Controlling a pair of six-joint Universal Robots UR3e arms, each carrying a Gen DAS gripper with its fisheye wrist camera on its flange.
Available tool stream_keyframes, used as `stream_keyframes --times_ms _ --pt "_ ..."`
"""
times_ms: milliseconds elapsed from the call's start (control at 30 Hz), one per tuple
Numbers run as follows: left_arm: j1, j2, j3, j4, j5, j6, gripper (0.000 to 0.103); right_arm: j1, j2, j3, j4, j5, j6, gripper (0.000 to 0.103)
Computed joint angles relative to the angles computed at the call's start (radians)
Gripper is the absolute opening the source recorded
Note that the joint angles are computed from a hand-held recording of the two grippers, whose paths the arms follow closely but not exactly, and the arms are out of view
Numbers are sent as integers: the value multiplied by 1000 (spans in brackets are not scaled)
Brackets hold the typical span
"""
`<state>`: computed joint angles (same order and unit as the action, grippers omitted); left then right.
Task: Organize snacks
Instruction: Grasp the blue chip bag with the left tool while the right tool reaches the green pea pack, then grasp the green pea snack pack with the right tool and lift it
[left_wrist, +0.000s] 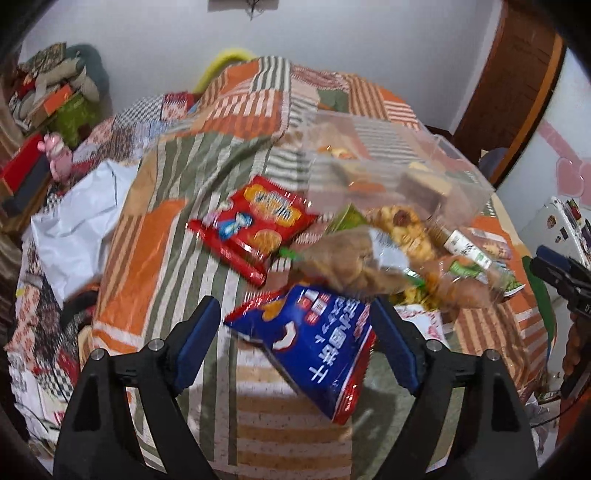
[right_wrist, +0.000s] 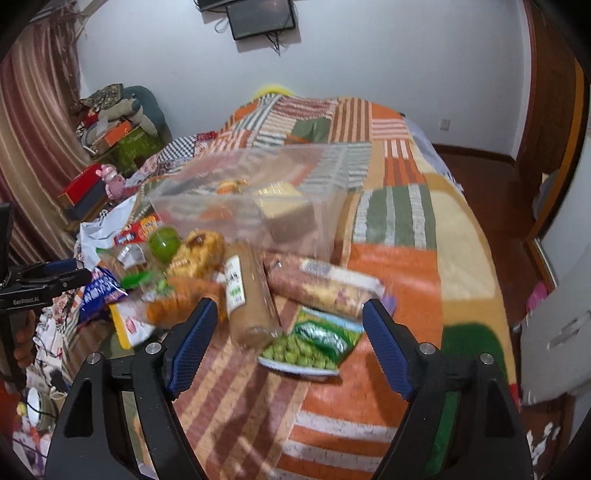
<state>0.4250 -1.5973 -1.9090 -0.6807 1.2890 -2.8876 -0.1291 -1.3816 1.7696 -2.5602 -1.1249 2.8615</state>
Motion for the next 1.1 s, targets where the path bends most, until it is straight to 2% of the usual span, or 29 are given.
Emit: stream_keyframes --times_ms 233,333,567,700,733,800,900,1100 --pt "-14 -72 -3 1 9 -4 83 11 38 13 8 -41 7 79" --pt "-12 -82 -27 35 2 -15 88 8 45 27 7 -54 1 79" --pt "18 -135 -23 20 -66 -41 93 -32 47 36 40 7 4 79" --pt "6 -158 -25 67 -60 -62 93 -51 26 58 50 28 -7 76" --pt "3 -158 -34 84 -58 -61 92 -55 21 61 53 31 -12 75" --pt "-4 -158 -49 118 -63 -54 82 -65 17 60 67 43 -24 66" --pt "-7 -145 -63 134 -74 -40 74 -74 14 62 75 64 -36 56" --pt "14 -84 -131 162 -96 -17 68 -77 11 73 57 75 -38 54"
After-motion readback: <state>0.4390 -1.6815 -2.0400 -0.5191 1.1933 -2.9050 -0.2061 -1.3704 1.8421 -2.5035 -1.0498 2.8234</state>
